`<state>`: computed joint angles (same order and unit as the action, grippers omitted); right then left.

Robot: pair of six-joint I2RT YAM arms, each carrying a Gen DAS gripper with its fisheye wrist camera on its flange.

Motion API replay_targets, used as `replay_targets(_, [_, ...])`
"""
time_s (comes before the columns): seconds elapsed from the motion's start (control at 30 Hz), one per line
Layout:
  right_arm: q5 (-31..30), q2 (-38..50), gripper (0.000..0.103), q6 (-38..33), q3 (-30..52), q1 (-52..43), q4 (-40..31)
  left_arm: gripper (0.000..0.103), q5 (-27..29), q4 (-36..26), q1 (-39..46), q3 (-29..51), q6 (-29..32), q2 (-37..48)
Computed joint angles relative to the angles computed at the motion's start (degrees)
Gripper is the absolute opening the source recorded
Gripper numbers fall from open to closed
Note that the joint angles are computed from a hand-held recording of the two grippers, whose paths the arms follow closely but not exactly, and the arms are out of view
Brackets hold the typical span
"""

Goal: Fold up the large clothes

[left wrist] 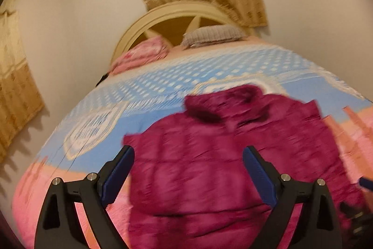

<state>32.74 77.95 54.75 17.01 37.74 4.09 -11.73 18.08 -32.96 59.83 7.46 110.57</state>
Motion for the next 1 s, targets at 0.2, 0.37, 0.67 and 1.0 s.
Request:
replay_targets(0.2, [-9.5,-2.48,0.086,-7.37,8.11,-4.3,-1.11,0.094,2.23,-4.56,10.99,2.64,-3.48,3.84])
replay_targets(0.37, [-16.48,9.99,0.077,-12.22,19.04,-10.96,0.91,0.094,2.58,-6.13,19.4,3.94,-4.49,6.21])
replay_targets(0.67, [-23.14,22.93,0.027,-13.68,24.59,-13.88,5.8,0.094,6.57,-11.23,25.13,9.0,-4.46,9.73])
replay_targets(1.0, [-15.56,16.26,0.022,-12.07,18.87,-10.69,2.85,0.094,7.97,-14.81,20.3,11.36,-5.35,8.72])
